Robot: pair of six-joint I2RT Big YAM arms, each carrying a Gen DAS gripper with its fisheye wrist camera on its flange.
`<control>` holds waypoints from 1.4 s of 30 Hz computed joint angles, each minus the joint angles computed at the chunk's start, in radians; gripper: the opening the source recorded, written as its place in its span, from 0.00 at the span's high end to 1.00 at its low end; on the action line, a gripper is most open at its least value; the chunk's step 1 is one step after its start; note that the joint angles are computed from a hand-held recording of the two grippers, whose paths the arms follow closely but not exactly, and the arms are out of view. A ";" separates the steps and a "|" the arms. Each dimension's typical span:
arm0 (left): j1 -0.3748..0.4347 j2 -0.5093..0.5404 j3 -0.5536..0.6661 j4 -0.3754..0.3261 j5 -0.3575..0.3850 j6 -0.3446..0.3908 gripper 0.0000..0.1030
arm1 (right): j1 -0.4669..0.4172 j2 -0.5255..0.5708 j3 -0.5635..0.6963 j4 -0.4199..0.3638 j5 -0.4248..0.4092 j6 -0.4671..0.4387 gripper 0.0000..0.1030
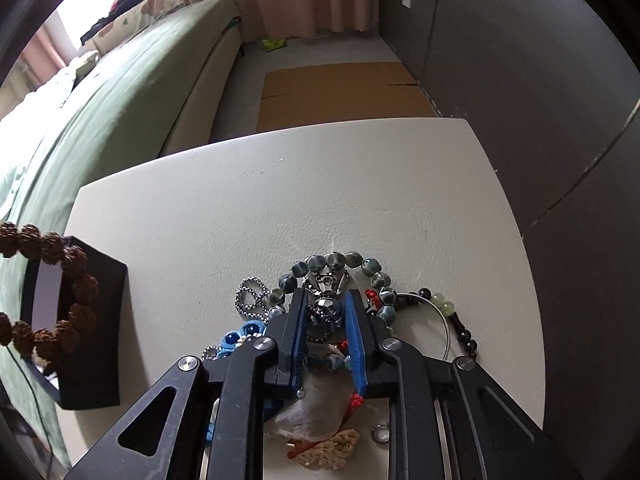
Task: Organize jewelry
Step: 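Lift the brown bead bracelet with the left tool while the right tool grasps the dark bead bracelet, then carry the dark bead bracelet into the black box and open the right tool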
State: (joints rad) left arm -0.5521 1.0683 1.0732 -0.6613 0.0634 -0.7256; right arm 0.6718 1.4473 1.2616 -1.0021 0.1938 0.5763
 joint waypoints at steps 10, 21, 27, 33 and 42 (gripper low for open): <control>-0.034 0.005 0.009 -0.004 -0.045 -0.013 0.82 | -0.004 -0.090 -0.072 0.031 -0.067 -0.051 0.82; -0.074 -0.018 0.027 -0.009 -0.058 -0.009 0.82 | 0.015 -0.315 -0.162 0.131 -0.050 0.037 0.83; -0.082 -0.048 0.031 -0.014 -0.067 -0.010 0.82 | 0.040 -0.379 -0.150 0.145 0.003 0.061 0.82; -0.078 -0.074 0.030 -0.017 -0.067 -0.015 0.82 | 0.055 -0.412 -0.112 0.138 0.030 0.069 0.82; -0.056 -0.131 0.021 -0.027 -0.070 -0.030 0.82 | 0.075 -0.401 -0.004 0.094 0.051 0.041 0.82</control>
State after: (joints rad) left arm -0.6078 0.9373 1.0943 -0.6887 -0.0062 -0.7554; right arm 0.7472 1.0467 1.2575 -0.9077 0.2450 0.6170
